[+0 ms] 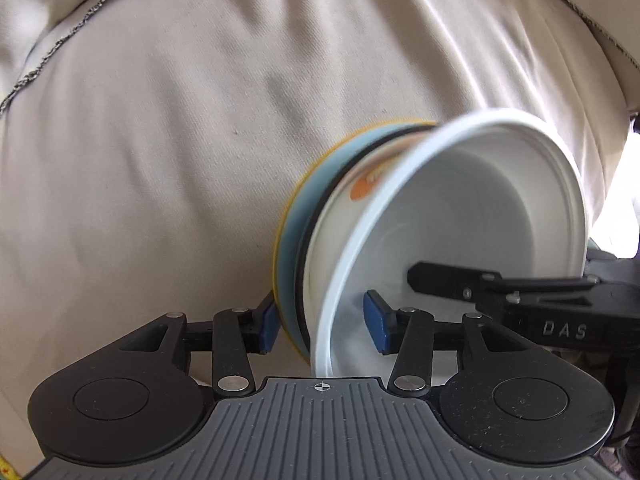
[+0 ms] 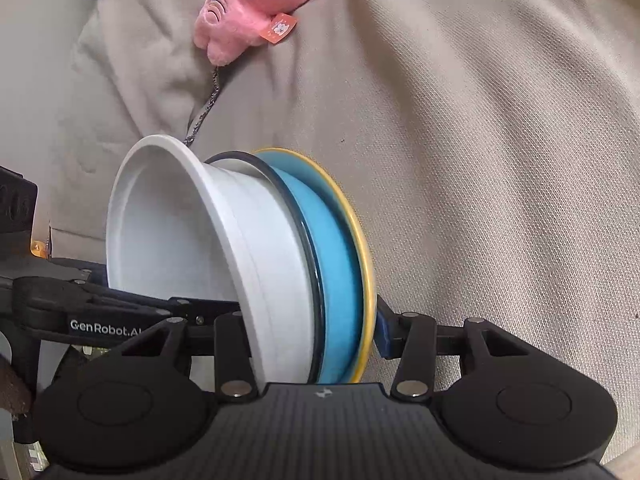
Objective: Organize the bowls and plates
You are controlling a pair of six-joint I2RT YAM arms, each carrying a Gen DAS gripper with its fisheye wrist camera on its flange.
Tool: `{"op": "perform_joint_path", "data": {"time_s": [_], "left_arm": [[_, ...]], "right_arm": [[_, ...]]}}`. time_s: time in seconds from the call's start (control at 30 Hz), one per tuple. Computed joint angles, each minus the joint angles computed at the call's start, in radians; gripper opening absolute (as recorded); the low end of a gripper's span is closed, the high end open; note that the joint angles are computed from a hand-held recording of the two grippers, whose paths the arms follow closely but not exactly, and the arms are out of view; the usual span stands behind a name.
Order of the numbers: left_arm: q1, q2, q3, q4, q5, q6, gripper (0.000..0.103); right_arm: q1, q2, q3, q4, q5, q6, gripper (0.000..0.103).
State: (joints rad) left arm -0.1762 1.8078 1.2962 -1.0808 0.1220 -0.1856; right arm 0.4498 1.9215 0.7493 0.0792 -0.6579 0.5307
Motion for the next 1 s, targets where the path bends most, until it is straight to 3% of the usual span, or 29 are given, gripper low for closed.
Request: {"op": "perform_joint_path", "data": {"time_s": [0.2,0.33,0.57,1.0], "left_arm": [[0.001,0.003,-0.017,0.030,0.028,0.011,0.063],[0.019,0.006,-0.035,0.036,0.072,-0.003,0.064],[0.047,0.017,-0.043,0.056,0.111,0.074,0.063],[0.084,0.037,-0.034,0.031,0.136,0.018,0.064]], "right_arm": [[-0.009,-0.017,-0.005,-0.024,-0.001,-0.018,0.045],[-0.003,-0.016,0.004,-0.030,-0.004,0.001,0.045],[0.002,-0.007,0.037,-0.081,-0.003,-0.016,0.045],[0.036,0.008,0.115,-0.189,0.032,-0.024,0.045]]}}
